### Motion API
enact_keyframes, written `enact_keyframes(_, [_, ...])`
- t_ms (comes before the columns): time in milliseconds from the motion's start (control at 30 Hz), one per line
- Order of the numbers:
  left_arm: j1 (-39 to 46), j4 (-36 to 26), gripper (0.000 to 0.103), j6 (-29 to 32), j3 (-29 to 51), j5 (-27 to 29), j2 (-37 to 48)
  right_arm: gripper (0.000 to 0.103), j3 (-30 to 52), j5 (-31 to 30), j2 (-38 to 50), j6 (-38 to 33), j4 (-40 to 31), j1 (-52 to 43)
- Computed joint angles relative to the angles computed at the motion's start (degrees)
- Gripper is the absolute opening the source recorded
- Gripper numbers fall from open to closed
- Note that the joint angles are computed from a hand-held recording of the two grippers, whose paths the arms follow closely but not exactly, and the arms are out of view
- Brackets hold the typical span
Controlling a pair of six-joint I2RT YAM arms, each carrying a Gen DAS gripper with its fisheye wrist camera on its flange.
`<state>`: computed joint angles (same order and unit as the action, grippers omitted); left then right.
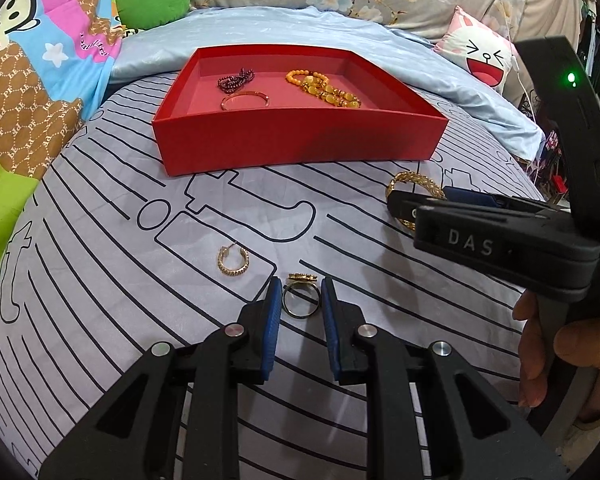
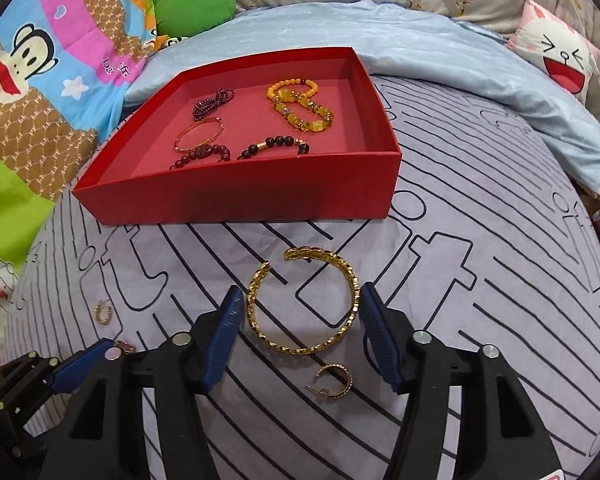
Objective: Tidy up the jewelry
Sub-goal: 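Grasp the thick twisted gold bangle with right tool while left tool holds the ring, then lower the ring and bangle into the red tray and open both tools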
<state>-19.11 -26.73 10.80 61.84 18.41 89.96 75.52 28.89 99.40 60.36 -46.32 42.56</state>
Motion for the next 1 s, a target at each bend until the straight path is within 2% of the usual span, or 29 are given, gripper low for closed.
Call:
enact_keyframes(200, [0.0, -0.9, 0.02, 0.0, 0.7, 0.1, 0.3, 0.055, -0.9, 0.5, -0.7, 0.3, 0.0, 0.6])
enact_keyframes(400, [0.7, -3.8, 0.02, -0.4, 2.5, 1.4, 0.8, 0.055, -2.4, 0.9, -4.3, 3.6, -0.9, 2.2])
enact_keyframes(1000, [2.6, -7.2, 0.02, -0.9, 2.8, 5.1, -5.6, 0.055, 0.9, 5.3, -7.4, 10.2, -7.7, 9.5])
